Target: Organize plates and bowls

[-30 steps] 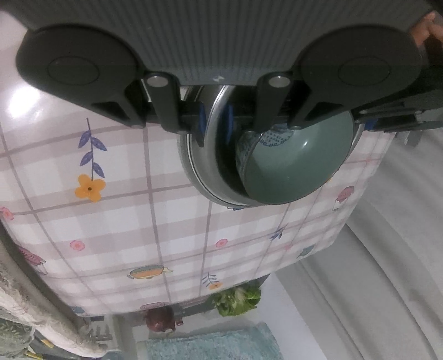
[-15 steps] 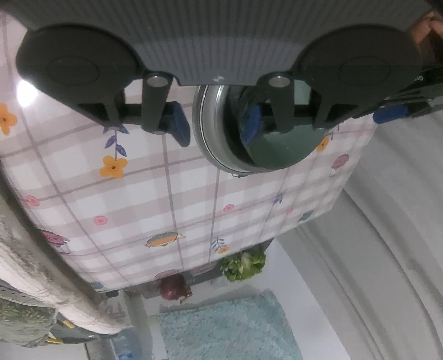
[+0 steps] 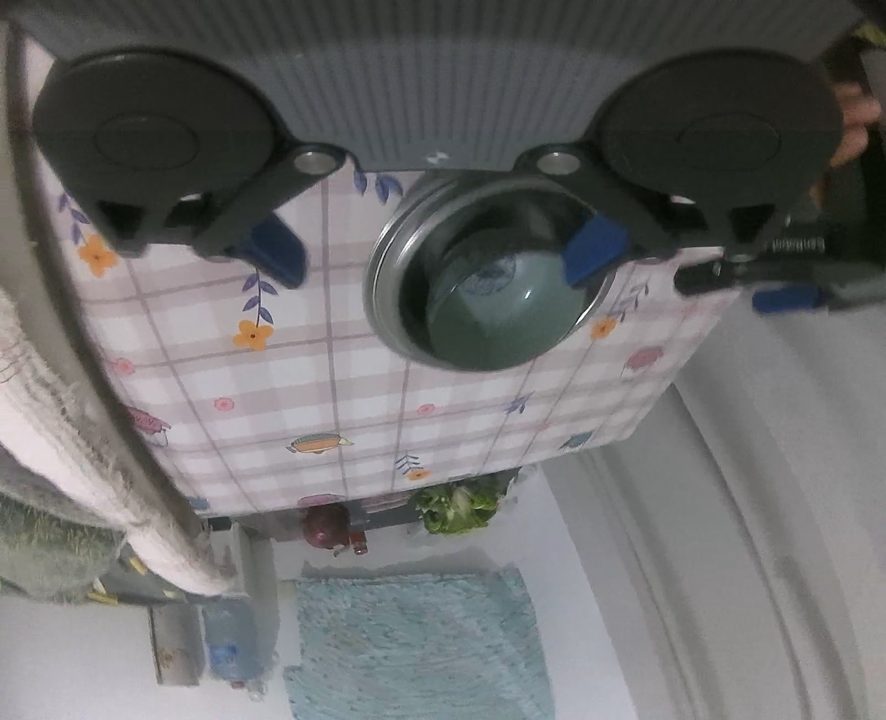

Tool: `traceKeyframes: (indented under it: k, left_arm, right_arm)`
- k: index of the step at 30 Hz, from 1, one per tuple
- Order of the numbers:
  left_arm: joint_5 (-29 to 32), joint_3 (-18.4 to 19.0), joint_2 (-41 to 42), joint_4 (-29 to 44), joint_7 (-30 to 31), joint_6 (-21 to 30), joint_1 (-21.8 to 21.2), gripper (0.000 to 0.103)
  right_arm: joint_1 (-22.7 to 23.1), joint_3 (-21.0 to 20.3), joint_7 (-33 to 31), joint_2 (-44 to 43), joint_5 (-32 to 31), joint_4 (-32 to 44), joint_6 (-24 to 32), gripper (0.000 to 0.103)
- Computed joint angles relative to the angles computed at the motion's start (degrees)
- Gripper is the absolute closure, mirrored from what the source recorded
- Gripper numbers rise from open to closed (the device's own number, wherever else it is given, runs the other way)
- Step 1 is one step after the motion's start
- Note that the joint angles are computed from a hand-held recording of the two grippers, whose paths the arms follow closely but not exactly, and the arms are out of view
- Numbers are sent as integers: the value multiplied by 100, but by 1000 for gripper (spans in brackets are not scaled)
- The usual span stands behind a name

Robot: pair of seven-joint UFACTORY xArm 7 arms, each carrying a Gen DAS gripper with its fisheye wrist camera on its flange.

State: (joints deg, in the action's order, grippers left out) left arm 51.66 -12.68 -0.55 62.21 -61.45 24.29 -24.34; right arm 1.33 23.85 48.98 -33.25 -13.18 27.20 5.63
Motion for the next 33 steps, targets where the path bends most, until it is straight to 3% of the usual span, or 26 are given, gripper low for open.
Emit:
traceKeyframes:
  k: [5, 11, 15, 22, 26, 33]
  left_arm:
    - [-83, -103, -233, -206, -87, -34, 8, 0]
    - [253, -358, -338, -156, -627, 808, -58, 0]
    - [-243, -305, -327, -156, -78, 826, -128, 0]
    - [-1342, -252, -196, -120, 667, 839, -204, 0]
    - [-1406, -264, -134, -72, 651, 1080, -255, 0]
    - [-1536, -192, -6, 51, 701, 1358, -305, 0]
  right_arm:
    - [117, 304, 117, -309, -177, 123, 788, 1]
    - [92, 703, 632, -478, -662, 325, 1631, 1]
    - [17, 909, 973, -328, -1080, 592, 2176, 1]
    - [434, 619, 1247, 31, -1422, 872, 2668, 1]
    - [719, 282, 1338, 197, -1330, 901, 2697, 1]
    - [975, 63, 1355, 460, -1412, 1016, 2893, 1]
